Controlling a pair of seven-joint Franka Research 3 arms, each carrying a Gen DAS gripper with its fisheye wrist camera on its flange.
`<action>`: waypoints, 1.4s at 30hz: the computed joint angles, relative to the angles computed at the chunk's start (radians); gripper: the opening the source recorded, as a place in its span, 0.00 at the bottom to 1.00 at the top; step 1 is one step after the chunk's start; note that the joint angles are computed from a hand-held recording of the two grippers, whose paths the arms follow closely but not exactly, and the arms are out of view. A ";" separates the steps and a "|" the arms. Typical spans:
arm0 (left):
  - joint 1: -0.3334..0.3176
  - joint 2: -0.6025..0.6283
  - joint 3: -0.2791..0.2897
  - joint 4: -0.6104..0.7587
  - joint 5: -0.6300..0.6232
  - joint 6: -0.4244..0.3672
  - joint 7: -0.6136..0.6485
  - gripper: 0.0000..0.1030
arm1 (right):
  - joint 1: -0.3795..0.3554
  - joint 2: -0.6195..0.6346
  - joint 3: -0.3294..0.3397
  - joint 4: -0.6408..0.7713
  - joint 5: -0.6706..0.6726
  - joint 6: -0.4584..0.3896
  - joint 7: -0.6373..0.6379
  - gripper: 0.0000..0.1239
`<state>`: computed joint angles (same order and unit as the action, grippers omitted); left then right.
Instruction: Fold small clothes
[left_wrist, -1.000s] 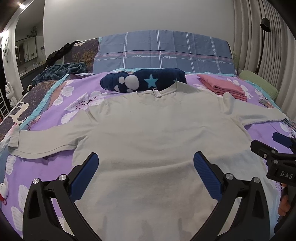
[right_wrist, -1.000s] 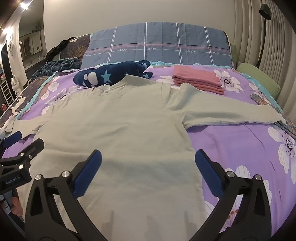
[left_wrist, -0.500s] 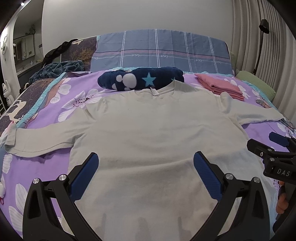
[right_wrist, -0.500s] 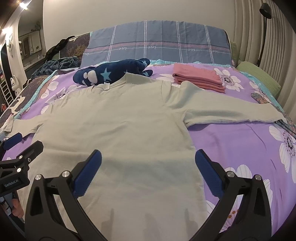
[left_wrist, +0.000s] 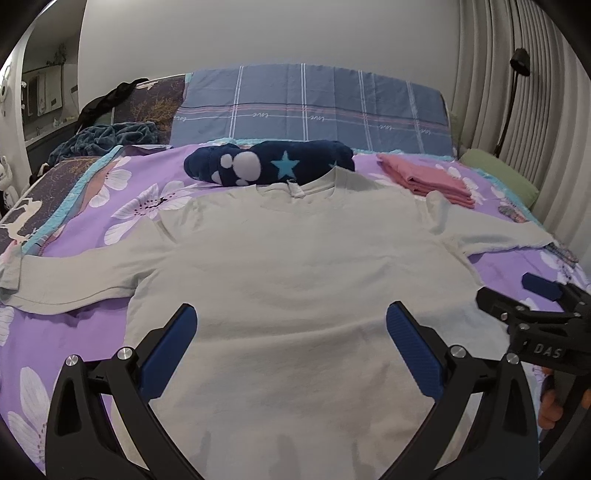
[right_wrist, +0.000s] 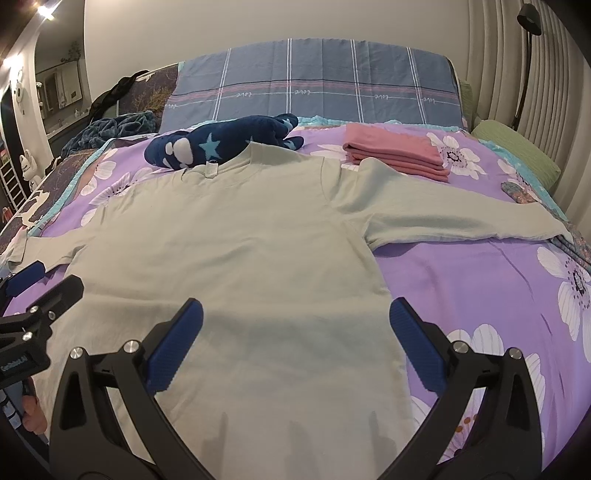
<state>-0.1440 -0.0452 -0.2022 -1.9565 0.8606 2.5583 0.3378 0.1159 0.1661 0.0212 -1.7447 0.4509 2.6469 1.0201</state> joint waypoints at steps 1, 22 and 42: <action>0.003 -0.006 0.004 -0.010 0.000 0.020 -0.011 0.99 | 0.000 0.000 0.000 0.001 0.001 -0.002 -0.001 0.81; 0.240 -0.314 0.129 -0.339 -0.119 -0.082 -0.184 0.36 | 0.006 0.045 -0.015 0.050 -0.068 -0.016 0.067 0.81; 0.415 -0.106 0.192 -0.146 -0.033 -0.363 0.209 0.01 | 0.007 0.077 -0.014 0.087 -0.128 -0.057 0.148 0.81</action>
<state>0.2712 -0.1516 -0.0100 -2.1028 0.8276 2.1951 0.5470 0.1227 0.2430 0.0067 -1.6579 0.3231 2.5899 1.1681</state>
